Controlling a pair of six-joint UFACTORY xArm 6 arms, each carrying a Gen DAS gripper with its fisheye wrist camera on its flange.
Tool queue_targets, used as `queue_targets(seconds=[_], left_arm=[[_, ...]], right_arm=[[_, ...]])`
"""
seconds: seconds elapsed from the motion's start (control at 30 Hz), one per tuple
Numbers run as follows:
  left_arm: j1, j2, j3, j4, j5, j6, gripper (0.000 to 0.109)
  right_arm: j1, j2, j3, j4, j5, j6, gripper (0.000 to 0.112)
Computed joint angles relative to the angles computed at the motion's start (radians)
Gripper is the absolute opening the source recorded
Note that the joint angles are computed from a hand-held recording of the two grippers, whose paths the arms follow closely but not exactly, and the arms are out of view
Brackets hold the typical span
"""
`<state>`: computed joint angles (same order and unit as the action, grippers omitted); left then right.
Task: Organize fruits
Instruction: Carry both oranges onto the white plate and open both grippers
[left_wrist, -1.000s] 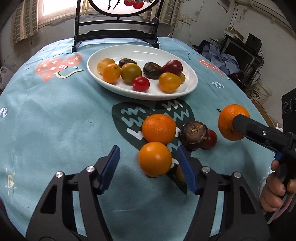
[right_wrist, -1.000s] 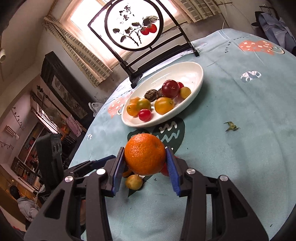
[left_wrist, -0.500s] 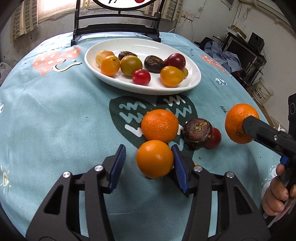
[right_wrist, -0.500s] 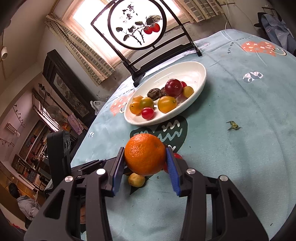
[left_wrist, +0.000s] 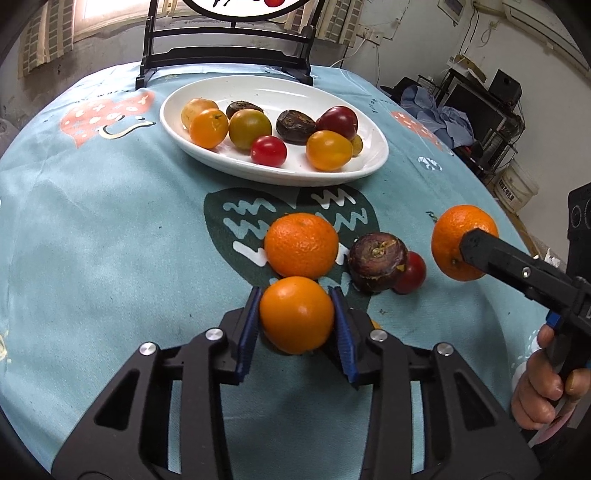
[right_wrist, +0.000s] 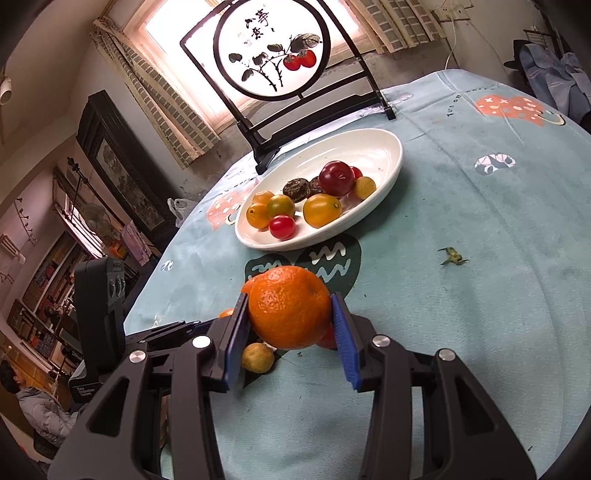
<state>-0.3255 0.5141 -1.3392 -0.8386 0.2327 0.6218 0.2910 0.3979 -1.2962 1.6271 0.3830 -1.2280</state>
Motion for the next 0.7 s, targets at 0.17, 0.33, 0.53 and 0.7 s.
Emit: queue_targets(seconds=[0.17,0.33,0.53,0.7], left_arm=[[-0.012,-0.044,0.036,-0.204,-0.021,0.175,0.038],[-0.002,-0.099,0.055,-0.431,-0.025,0.366,0.038],[0.019,-0.047,-0.078,-0.34,-0.04,0.273,0.038],[0.036,0.115,-0.315,0.051,-0.046,-0.098,0.038]], right_arm=[[-0.007,-0.007,0.008,0.023,0.009,-0.022,0.044],[-0.02,-0.009,-0.004,0.001,0.014,-0.005,0.044],[-0.005,0.078,-0.168,-0.116,-0.06,0.06,0.044],[0.01,0.245,-0.415,-0.266,-0.11,0.177,0.044]])
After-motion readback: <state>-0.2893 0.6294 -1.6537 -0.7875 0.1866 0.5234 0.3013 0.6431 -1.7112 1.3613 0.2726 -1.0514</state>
